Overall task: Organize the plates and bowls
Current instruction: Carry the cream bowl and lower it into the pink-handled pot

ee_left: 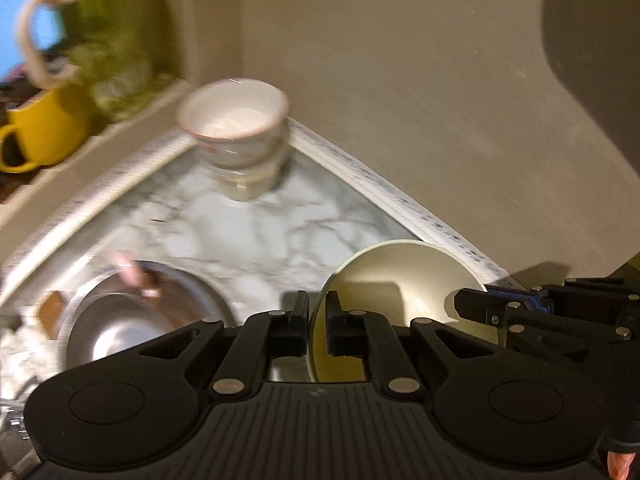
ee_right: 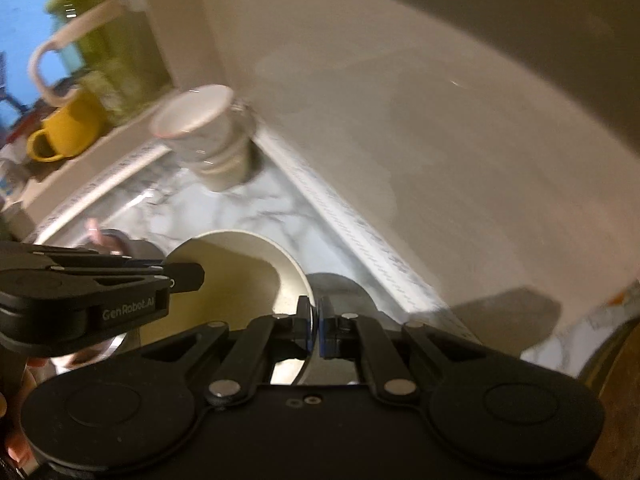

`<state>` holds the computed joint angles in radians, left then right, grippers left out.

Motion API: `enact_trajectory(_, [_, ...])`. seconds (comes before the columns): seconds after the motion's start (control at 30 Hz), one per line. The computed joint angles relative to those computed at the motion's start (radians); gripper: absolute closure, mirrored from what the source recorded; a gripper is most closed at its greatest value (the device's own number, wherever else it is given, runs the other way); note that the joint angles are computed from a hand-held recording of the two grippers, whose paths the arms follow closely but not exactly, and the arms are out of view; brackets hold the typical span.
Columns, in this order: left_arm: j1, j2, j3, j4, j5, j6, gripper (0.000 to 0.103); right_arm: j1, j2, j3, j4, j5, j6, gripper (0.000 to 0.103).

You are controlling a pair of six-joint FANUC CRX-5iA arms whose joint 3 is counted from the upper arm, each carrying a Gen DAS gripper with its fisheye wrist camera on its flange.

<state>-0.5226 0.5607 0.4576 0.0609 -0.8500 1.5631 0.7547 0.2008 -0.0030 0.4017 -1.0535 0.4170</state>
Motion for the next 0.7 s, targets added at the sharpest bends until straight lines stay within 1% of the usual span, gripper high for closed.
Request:
enact_trajectory(0.37, [0.098,-0.135,-0.086,-0.115,0.0,0.111,0.095,0.039,0.162,0.273,-0.058,0.007,0.187,0.099])
enact_trajectory(0.57, [0.148,-0.164,-0.126,-0.147,0.004,0.149,0.095,0.053,0.265,0.427,-0.108,-0.008,0.271,0.099])
enact_trajectory(0.7, [0.164,-0.158,-0.138,-0.165,0.007,0.156,0.095,0.056,0.334,0.523,-0.138,-0.031,0.312,0.099])
